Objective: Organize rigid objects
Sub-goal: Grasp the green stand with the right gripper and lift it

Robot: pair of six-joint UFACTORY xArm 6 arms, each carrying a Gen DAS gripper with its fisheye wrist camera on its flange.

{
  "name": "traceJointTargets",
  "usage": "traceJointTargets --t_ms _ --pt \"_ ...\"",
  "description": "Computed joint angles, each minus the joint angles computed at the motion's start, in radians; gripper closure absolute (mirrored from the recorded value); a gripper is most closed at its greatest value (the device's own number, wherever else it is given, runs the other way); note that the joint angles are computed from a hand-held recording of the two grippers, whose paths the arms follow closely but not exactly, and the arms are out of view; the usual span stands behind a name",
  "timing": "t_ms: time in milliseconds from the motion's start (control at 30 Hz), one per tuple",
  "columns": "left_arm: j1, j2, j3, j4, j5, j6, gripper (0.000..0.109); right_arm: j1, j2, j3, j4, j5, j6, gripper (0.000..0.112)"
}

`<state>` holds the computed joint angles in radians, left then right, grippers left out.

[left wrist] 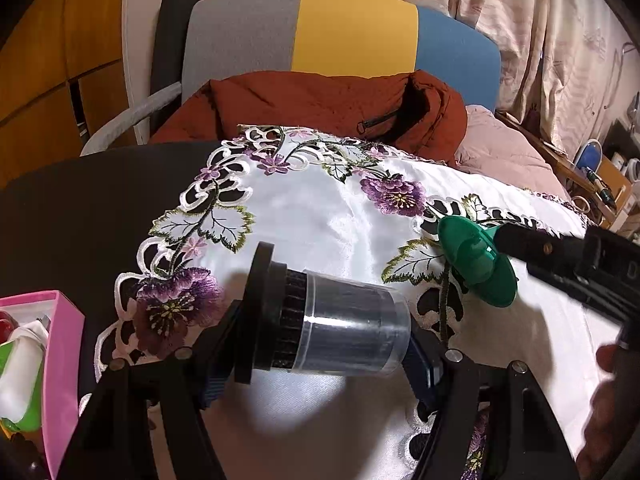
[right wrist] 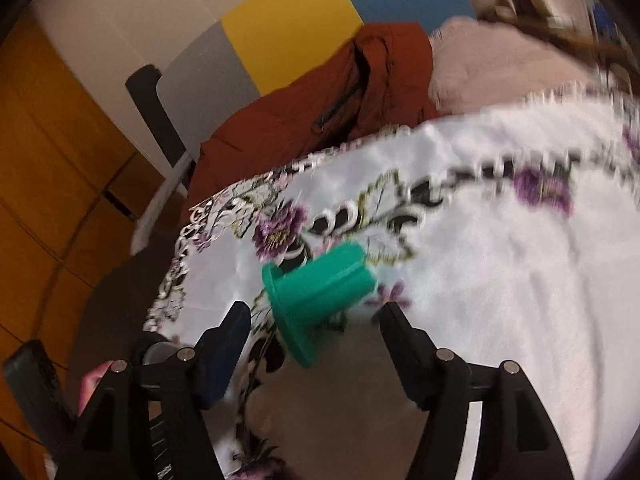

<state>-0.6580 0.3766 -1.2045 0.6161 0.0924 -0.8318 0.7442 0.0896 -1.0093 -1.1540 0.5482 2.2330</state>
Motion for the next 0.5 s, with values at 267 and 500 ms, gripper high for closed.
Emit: traceJointTargets --t_ms 267,500 --pt "0.002 0.001 0.004 -0.019 -0.010 0.014 0.037 -0.049 0.076 -0.057 0.135 -0.041 -0.421 0.040" --pt "0.002 0.001 0.002 -0.012 -0.007 0.009 0.037 -0.105 0.062 -0.010 -0.092 -0.168 -0.130 0.054"
